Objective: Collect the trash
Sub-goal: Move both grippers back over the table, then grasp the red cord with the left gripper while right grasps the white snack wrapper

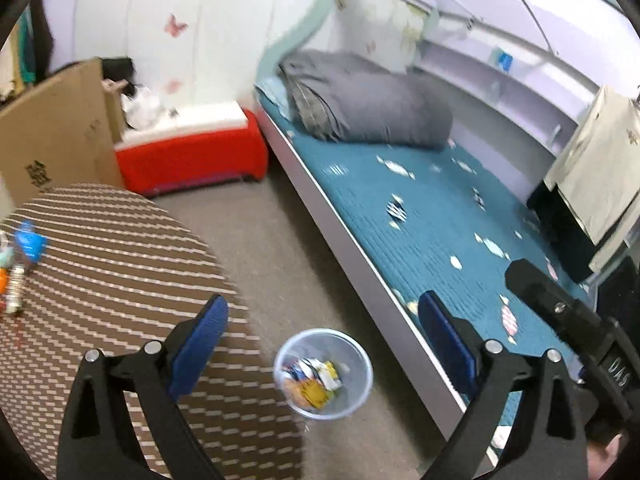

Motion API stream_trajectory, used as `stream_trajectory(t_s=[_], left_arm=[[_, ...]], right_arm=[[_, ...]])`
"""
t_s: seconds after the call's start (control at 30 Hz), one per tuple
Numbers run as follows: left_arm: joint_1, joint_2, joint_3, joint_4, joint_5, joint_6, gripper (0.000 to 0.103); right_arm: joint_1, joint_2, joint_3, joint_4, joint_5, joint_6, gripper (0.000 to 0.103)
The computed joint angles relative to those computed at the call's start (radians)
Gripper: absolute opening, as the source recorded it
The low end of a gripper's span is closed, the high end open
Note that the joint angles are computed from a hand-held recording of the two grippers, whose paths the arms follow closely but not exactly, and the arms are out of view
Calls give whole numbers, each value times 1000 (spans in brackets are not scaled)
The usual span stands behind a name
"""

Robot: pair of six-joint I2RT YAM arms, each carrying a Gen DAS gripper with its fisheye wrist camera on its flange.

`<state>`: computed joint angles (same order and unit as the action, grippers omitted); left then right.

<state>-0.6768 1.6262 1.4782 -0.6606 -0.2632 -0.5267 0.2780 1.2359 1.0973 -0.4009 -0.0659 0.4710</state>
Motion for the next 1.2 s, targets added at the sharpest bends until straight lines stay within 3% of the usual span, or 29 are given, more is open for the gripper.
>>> stream_trajectory(t_s=[0.23, 0.47, 0.53, 0.6, 0.77, 0.87, 1.03, 1.1, 1.2], left_arm=[[103, -285, -201, -8, -82, 79, 94], [383, -547, -373, -32, 4, 231, 94], [494, -589, -407, -37, 58, 287, 94], [654, -624, -444, -34, 171, 354, 94], [977, -565, -478, -5, 385, 535, 94], [1062, -490, -484, 27, 415, 649, 94], [1106, -336, -439, 40, 446, 752, 92], [1119, -279, -395, 16, 493, 792, 82], [1089, -242, -370, 4, 474, 853, 54]], right_arm=[[245, 125, 196, -61, 113, 18, 97], [453, 353, 439, -98, 190, 26, 97], [502, 450, 544, -130, 200, 20, 97], [537, 518, 618, -151, 208, 15, 97], [581, 619, 716, -180, 208, 15, 97], [595, 691, 791, -211, 209, 19, 97], [605, 801, 908, -273, 195, 11, 97], [610, 860, 984, -311, 186, 1, 97], [621, 984, 1155, -399, 180, -19, 97]])
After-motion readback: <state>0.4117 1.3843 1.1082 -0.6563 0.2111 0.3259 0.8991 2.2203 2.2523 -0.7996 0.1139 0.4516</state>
